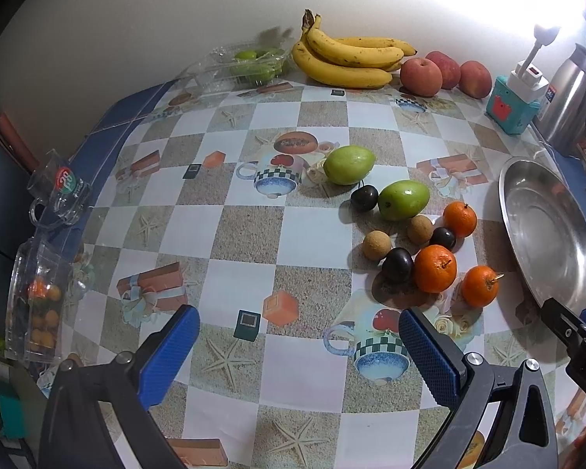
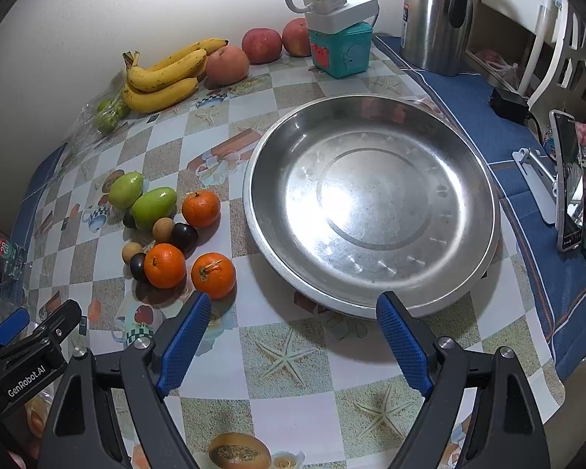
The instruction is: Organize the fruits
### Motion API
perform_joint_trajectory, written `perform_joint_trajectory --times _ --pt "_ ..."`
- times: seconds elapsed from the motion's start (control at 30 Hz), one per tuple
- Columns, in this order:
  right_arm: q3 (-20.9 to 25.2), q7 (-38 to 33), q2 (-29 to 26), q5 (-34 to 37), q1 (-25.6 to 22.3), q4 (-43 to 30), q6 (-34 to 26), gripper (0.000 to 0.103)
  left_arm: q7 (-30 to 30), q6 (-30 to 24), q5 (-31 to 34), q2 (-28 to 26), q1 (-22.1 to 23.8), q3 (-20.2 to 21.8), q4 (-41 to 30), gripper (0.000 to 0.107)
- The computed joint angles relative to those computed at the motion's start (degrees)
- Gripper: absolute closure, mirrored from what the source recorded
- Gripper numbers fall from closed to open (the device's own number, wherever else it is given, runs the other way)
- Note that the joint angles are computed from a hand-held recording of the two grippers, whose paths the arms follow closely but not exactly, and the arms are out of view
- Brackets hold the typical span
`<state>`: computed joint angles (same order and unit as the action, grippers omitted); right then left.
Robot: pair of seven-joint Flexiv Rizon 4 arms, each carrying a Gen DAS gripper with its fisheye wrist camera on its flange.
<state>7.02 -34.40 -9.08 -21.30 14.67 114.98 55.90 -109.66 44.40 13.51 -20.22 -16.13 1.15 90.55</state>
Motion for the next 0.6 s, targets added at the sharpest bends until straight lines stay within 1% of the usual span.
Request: perform_joint_trajectory --times 0.6 --pt "0.0 0.2 0.0 0.0 0.1 0.0 -0.1 0.016 -0.2 -0.6 0.0 -0.1 0.1 0.0 0.0 0.004"
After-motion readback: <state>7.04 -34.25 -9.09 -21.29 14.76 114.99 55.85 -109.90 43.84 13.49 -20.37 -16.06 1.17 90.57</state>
